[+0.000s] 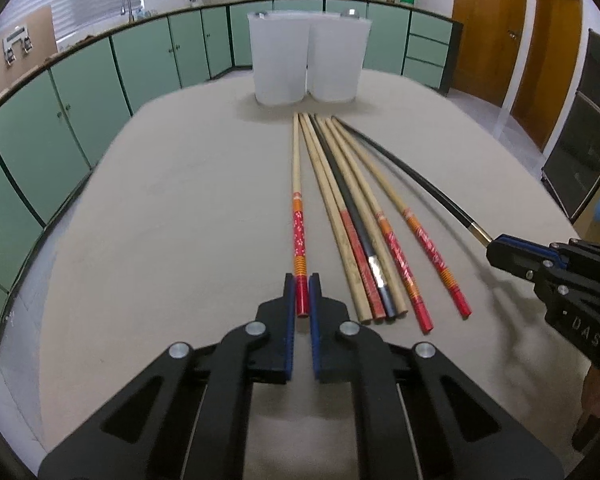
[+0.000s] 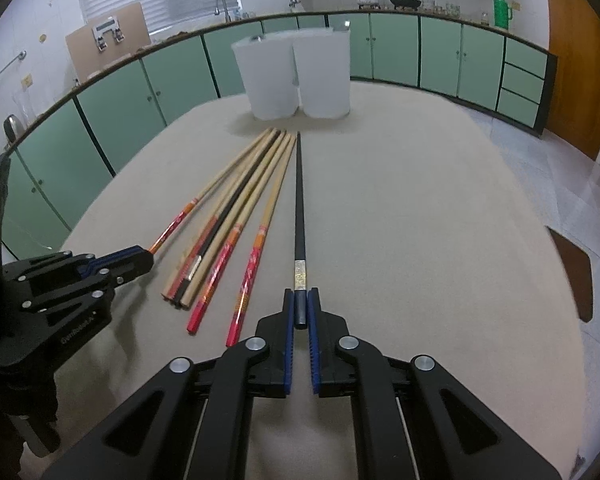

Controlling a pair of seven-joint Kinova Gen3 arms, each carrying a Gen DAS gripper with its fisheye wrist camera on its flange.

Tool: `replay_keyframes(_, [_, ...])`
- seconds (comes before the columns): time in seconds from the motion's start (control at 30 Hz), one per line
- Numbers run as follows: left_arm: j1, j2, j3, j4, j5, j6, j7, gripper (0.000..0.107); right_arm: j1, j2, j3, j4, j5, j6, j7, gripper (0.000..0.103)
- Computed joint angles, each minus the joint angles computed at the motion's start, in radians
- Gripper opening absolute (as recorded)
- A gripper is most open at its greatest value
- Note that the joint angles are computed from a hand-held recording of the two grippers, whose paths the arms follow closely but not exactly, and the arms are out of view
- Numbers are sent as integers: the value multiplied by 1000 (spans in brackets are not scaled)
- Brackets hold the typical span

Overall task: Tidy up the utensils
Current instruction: 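Grasp a black chopstick with the right tool while the left tool grasps a red chopstick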

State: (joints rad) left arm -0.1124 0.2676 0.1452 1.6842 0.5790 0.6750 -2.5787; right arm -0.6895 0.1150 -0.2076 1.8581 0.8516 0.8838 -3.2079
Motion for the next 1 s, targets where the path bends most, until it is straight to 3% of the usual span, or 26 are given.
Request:
replay_keyframes(0.4, [-71,-86,-30,-91,236,97,-150,5,23,-92,-45,-64,84,106,74,6])
replay_keyframes(0.67, [-69,-71,-41,-202,309,147,-149,5,87,-130,-52,-151,106,90,195,6])
replay_keyframes(1.0, [-60,-42,-25,-304,334,196,-116,5,156,-108,-22,-293,39,61,410,6])
